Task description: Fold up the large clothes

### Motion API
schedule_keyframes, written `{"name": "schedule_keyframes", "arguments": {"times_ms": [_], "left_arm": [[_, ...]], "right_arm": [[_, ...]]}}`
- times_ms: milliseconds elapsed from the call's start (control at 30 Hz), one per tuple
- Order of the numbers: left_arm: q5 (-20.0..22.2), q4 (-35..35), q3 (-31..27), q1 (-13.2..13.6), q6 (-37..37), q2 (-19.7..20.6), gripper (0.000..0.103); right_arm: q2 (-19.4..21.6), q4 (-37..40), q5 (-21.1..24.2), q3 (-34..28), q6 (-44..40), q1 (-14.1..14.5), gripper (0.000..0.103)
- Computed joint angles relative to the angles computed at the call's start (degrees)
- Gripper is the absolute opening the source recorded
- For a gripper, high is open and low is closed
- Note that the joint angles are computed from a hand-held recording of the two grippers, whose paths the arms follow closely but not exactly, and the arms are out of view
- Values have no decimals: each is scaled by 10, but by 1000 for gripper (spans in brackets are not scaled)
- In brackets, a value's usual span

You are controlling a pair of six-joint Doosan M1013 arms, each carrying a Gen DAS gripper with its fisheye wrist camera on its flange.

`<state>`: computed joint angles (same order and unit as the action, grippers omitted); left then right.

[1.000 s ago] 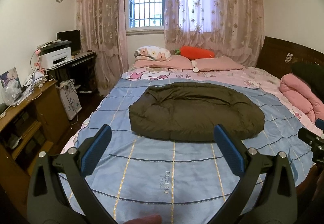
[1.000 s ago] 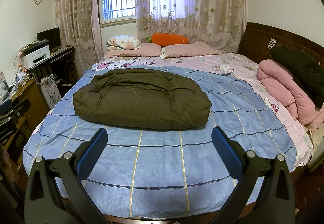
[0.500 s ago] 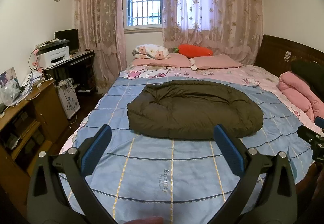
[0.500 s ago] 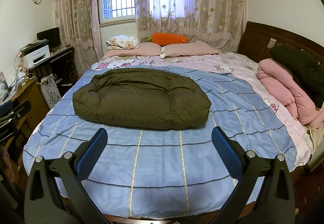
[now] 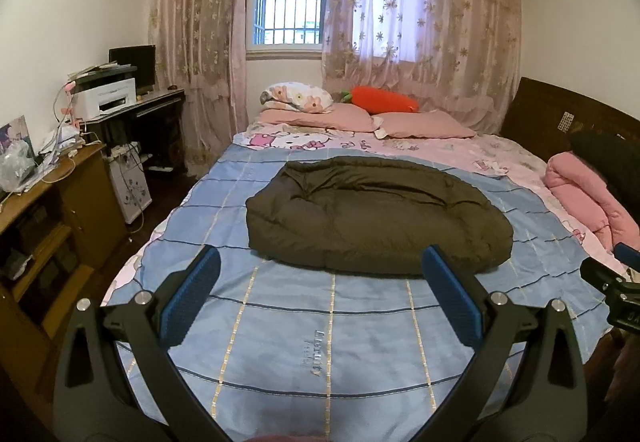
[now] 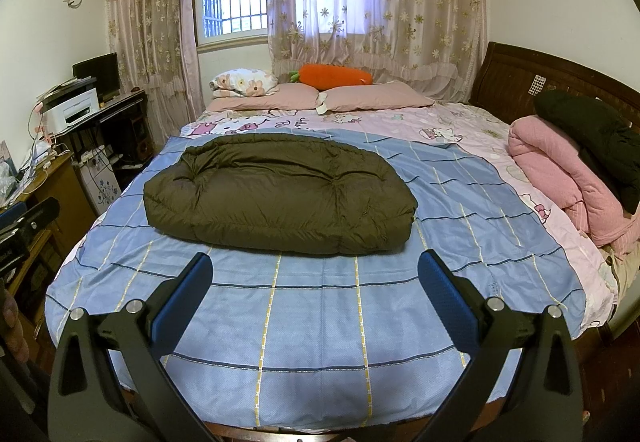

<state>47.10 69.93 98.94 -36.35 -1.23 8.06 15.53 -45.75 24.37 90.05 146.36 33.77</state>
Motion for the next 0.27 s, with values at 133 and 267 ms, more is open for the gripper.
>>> {"name": "schedule_keyframes", "arguments": {"times_ms": [133, 267], "left_arm": [[11, -19, -9, 0, 27, 5, 101], [2, -23, -8, 2, 30, 3, 101]], "right_arm": [[0, 0, 1, 0, 0, 0, 102], [0, 0, 1, 0, 1, 0, 102]]}}
